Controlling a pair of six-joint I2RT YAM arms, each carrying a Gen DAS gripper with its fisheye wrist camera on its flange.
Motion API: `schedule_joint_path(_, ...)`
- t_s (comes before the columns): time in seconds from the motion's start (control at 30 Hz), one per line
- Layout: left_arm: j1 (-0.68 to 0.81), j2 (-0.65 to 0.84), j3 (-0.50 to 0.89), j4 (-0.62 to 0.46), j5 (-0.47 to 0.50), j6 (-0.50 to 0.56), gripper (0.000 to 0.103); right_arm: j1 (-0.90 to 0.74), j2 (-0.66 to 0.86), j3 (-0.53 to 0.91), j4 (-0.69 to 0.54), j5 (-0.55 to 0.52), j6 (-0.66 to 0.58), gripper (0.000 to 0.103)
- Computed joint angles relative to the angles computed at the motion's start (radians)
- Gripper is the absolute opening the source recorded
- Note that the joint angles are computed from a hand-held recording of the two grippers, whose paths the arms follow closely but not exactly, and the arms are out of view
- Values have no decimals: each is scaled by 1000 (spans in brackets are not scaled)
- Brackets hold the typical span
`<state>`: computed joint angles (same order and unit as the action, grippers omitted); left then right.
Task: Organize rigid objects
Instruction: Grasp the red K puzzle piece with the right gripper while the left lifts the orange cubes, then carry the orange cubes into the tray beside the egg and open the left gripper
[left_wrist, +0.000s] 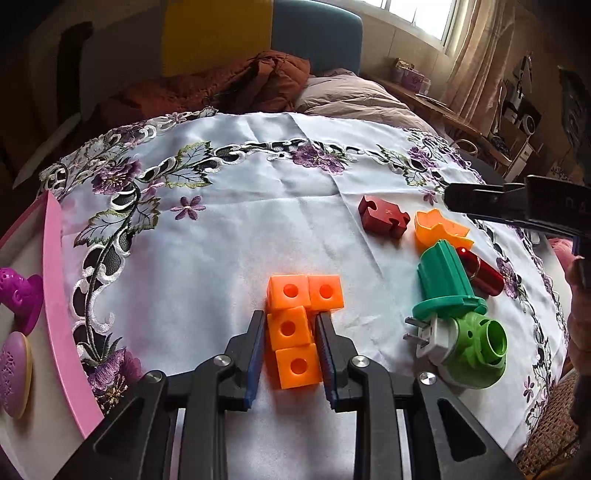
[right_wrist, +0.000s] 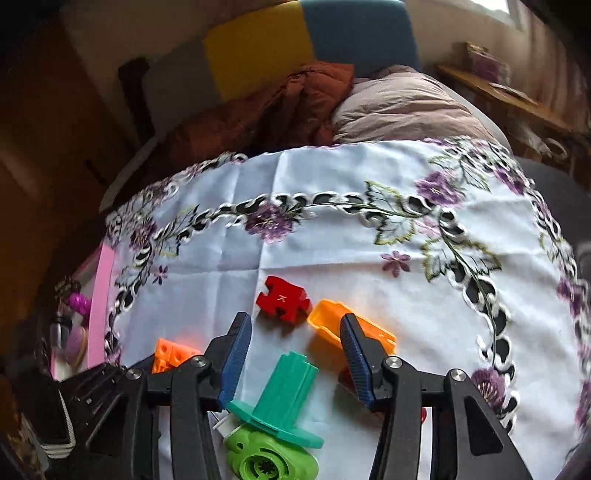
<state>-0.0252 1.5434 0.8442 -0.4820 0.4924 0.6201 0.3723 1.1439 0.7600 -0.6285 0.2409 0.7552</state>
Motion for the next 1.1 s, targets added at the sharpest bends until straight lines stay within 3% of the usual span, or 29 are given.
schedule_joint_path(0.1,12,3,-5,6,19,7,26,-19,150,111,-24,-33,-170,54)
schedule_joint_path(0.23,23,8,-7,11,39,3,26,-73,321,237,-69,-119,-358,76)
schedule_joint_path(0.33,29,10,-11,17,50,3,26,-106,430,294,-92,-140,-421,76)
schedule_joint_path(0.4,34,11,-14,20,59,4,26,-130,480,300,-80,-182,-442,66)
schedule_joint_path(0.43,36,12,-13,19,62,6,26,-133,511,307,-89,-186,-447,50)
schedule_joint_path(0.47,39,17,-10,16,67,8,26,-132,498,285,-57,-180,-440,39)
schedule_joint_path(0.5,43,21,-7,13,74,6,26,-138,481,270,-36,-194,-431,36)
schedule_joint_path(0.77,55,2,14,-36,63,-1,26,-99,448,264,-31,-143,-340,35)
schedule_joint_path(1.1,263,-72,71,-258,161,165,26,93,380,273,-12,-101,-156,35)
